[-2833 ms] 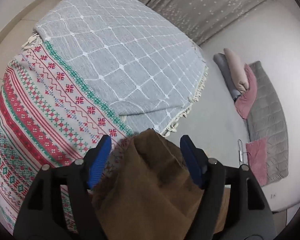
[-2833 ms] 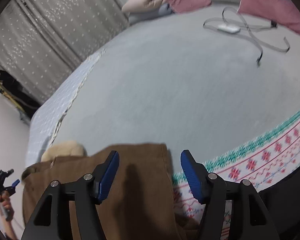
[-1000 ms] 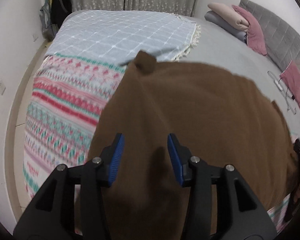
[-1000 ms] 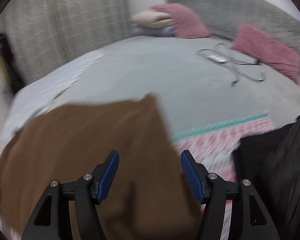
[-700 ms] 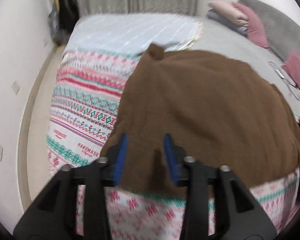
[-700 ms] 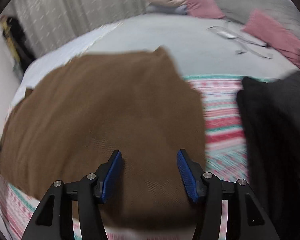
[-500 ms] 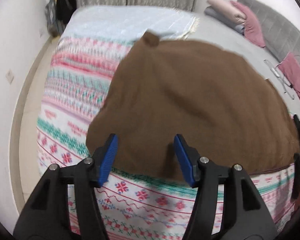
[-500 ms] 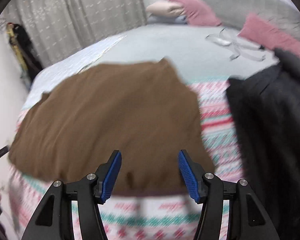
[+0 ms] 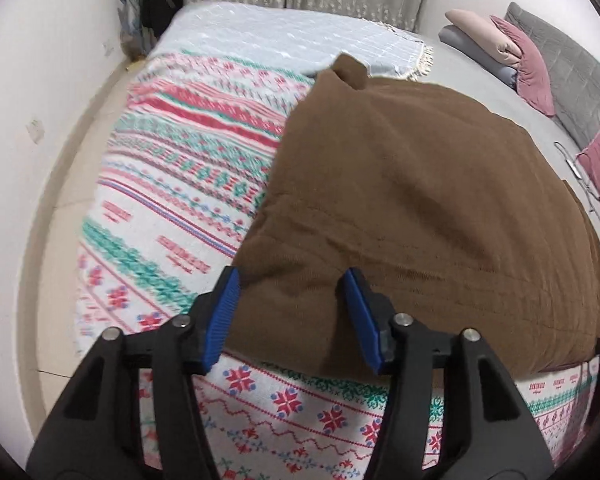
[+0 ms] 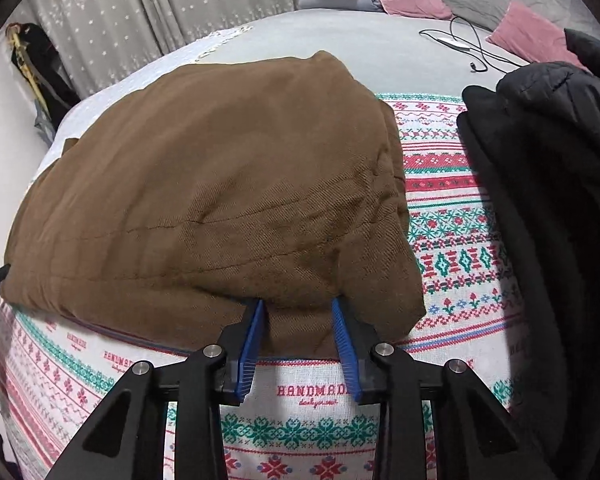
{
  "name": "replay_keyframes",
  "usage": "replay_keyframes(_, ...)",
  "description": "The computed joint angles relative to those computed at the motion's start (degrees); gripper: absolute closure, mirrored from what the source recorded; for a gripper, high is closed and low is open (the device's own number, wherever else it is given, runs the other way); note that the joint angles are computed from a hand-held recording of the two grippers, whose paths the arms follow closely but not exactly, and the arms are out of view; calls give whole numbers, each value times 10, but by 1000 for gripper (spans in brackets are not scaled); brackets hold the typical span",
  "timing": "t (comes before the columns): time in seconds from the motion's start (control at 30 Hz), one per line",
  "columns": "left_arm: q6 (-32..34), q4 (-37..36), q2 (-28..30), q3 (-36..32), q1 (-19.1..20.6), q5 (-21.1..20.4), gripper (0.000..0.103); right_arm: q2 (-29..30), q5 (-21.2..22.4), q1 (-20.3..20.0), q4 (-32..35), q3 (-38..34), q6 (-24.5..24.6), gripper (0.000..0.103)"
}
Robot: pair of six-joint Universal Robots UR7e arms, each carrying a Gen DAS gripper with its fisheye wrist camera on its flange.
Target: Fold large clothes
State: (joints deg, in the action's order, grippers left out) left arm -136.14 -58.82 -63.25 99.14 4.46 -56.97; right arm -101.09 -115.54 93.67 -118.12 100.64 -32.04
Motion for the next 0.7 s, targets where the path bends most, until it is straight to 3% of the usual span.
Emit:
replay_keyframes(0.07,-6,48,30,-42,-7,5,54,-10,2,15,-33,8,-11,66)
replay_keyframes(0.17,13,44,51,-64,-9,33,54,-17,6,27,-91,19,-37,59)
replay_keyframes(0.33,66,0,69,-53,17,22,54,3,1,1,-89,26,-45,49)
replay_keyframes(0.6,87,-14,62,-35,22,23,53,15,-23,4,-84,15,-44,48)
replay_keyframes(0.63,86,-13,62,-35,22,22,53,17,-41,9,-105,20,-56,46)
replay_keyframes(0.7,79,-11,64,-39,20,20,53,18,-78,15,-141,31,-65,30)
